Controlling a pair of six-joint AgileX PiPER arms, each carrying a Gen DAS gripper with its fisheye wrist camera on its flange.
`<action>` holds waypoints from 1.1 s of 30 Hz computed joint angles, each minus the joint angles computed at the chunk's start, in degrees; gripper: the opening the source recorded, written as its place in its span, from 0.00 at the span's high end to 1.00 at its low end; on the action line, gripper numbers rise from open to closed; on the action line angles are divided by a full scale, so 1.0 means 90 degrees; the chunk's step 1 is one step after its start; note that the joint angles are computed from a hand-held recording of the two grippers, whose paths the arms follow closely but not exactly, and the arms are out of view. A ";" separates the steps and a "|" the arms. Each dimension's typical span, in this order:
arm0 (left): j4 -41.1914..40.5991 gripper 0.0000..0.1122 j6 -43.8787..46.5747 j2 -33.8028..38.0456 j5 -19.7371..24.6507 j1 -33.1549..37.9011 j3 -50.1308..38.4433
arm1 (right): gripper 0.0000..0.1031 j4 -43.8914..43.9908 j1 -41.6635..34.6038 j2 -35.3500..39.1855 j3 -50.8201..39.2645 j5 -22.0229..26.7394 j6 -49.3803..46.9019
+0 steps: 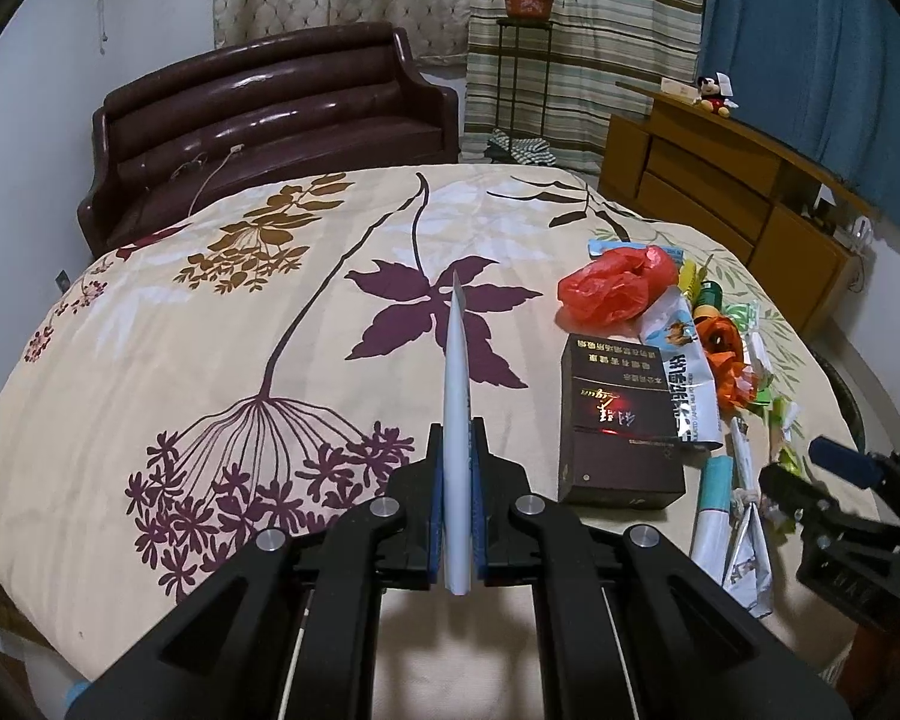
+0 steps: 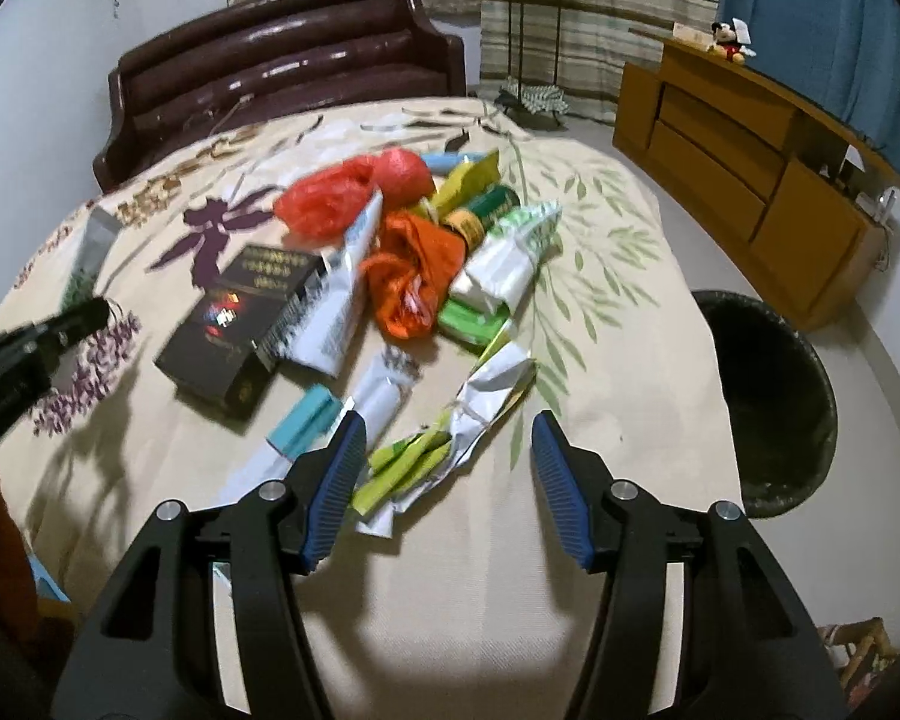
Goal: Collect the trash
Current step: 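Grasp the green-and-white wrapper bundle with the right tool while the left holds the tube, then carry the wrapper bundle over the bin and open the right tool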
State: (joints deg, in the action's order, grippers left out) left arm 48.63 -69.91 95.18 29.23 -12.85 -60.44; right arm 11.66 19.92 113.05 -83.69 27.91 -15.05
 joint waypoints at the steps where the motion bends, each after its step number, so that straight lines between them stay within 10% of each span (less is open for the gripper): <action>1: 0.0003 0.93 -0.0006 -0.0004 -0.0002 0.0000 0.0006 | 0.45 -0.0034 -0.0018 -0.0023 0.0061 -0.0027 -0.0017; 18: -0.0212 0.93 0.0157 0.0215 -0.0037 -0.0235 -0.0236 | 0.46 -0.0054 -0.0240 -0.0007 -0.0009 -0.0170 0.0011; 23: -0.0308 0.93 0.0206 0.0321 -0.0009 -0.0390 -0.0371 | 0.78 0.0725 -0.0390 0.0133 -0.0097 0.0163 -0.0785; 33: -0.0349 0.93 0.0257 0.0732 0.0179 -0.0985 -0.1153 | 0.80 0.2071 -0.0917 -0.0355 0.0379 -0.0265 -0.2290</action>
